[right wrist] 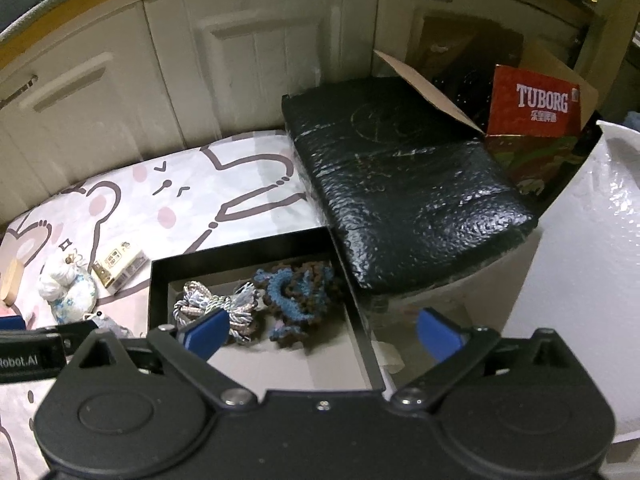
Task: Organize objects
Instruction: 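Withdraw both tools up and away from the black box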
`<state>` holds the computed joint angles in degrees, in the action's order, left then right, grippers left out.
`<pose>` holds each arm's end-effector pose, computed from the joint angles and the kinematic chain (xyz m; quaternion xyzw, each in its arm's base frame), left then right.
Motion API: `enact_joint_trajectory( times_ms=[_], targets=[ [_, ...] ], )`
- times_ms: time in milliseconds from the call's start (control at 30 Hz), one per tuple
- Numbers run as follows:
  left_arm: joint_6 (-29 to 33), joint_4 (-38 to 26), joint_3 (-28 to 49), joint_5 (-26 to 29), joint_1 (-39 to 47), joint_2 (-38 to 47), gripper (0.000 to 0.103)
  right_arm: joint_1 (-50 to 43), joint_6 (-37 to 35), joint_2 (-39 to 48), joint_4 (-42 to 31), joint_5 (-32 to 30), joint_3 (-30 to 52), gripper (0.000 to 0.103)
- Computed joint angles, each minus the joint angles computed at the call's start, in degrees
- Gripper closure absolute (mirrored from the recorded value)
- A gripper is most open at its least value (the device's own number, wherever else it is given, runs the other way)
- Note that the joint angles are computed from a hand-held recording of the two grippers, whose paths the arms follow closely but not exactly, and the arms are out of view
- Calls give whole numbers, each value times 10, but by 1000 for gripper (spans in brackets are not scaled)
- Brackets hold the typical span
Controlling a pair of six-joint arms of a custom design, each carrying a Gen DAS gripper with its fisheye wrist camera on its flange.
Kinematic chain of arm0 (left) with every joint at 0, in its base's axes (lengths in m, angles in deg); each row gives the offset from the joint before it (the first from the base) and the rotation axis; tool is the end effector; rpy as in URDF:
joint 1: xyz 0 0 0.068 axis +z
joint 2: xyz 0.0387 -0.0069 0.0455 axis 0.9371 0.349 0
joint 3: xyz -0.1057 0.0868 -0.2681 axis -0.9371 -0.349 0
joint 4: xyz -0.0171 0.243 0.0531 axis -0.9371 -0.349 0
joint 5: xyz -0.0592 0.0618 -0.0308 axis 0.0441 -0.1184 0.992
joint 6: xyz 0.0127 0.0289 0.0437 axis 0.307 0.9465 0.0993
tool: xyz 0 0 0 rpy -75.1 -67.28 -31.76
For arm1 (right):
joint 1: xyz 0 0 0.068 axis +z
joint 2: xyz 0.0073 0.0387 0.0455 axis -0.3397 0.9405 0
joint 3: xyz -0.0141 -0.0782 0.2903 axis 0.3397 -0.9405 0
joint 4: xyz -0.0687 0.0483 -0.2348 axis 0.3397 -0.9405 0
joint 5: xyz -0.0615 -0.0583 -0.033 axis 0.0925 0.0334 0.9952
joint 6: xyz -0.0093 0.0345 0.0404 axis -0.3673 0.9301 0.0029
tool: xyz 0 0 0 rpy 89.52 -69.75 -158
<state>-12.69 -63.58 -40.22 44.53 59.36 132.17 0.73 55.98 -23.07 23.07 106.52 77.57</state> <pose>0.1849 -0.0374 0.2617 0.1400 0.9613 -0.0647 0.2284 0.1537 0.0459 0.2658 0.1176 0.9514 -0.0363 0.2821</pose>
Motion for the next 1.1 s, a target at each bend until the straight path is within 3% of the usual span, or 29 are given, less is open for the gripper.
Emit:
enact_joint_trajectory(
  times_ms=[633, 1100],
  targets=[
    [21, -23, -5, 7, 20, -46, 0, 51, 61, -58, -71, 39, 7, 0],
    [56, -20, -1, 26, 78, -47, 0, 72, 85, -44, -69, 47, 6, 0]
  ],
)
